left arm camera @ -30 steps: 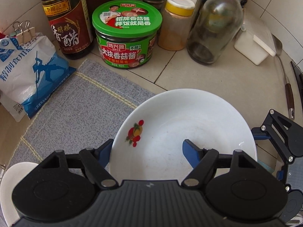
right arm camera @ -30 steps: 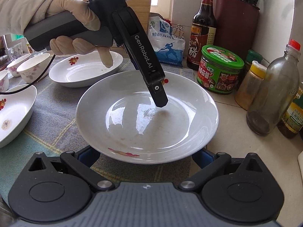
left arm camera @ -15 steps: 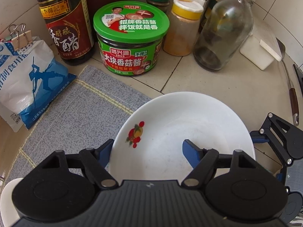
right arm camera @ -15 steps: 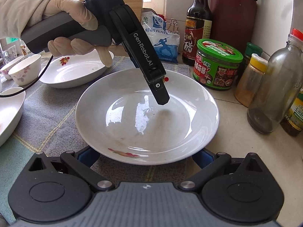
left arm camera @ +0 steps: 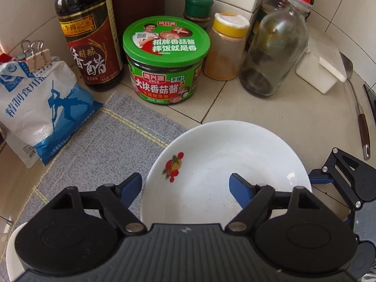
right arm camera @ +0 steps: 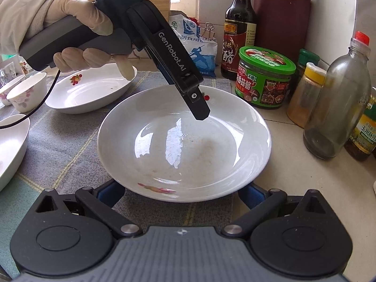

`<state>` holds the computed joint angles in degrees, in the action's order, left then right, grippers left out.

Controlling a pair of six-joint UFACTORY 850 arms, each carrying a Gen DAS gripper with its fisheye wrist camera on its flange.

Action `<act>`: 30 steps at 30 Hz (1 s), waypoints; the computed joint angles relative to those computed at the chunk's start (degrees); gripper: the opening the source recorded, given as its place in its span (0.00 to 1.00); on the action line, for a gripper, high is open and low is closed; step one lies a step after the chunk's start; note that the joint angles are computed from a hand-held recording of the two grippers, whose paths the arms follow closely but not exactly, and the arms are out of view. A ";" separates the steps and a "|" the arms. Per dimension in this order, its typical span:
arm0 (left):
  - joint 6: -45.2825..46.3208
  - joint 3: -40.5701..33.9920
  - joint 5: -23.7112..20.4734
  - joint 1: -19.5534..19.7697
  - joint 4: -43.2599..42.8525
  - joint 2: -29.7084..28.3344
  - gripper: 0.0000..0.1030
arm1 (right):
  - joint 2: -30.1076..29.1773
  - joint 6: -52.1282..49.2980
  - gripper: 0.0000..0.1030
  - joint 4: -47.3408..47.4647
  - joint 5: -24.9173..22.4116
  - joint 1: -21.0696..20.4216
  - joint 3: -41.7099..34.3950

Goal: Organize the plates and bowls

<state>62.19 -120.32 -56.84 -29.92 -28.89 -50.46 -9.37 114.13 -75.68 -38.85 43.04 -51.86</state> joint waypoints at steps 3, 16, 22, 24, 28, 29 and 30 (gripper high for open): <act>2.82 4.20 2.13 0.67 -2.08 3.20 0.82 | -0.37 -0.02 1.00 1.18 -1.06 0.66 -0.61; 16.46 27.39 12.46 6.31 -17.05 20.92 0.86 | -1.49 -1.38 1.00 7.01 -6.27 5.10 -2.86; 27.68 40.39 16.76 10.08 -27.03 30.23 0.89 | -3.20 -1.97 1.00 8.63 -9.58 7.87 -5.78; 33.35 44.90 16.92 11.90 -32.54 33.11 0.93 | -4.72 -1.79 1.00 9.68 -12.00 9.01 -7.86; 40.62 52.82 18.82 14.90 -39.06 38.33 0.93 | -6.90 0.50 1.00 11.49 -14.99 11.07 -11.57; 41.55 54.25 18.57 15.84 -39.58 39.27 0.93 | -7.23 0.95 1.00 11.34 -15.05 11.66 -12.18; 42.27 55.64 18.46 16.79 -39.98 40.22 0.93 | -7.71 0.64 1.00 11.68 -15.36 12.05 -12.96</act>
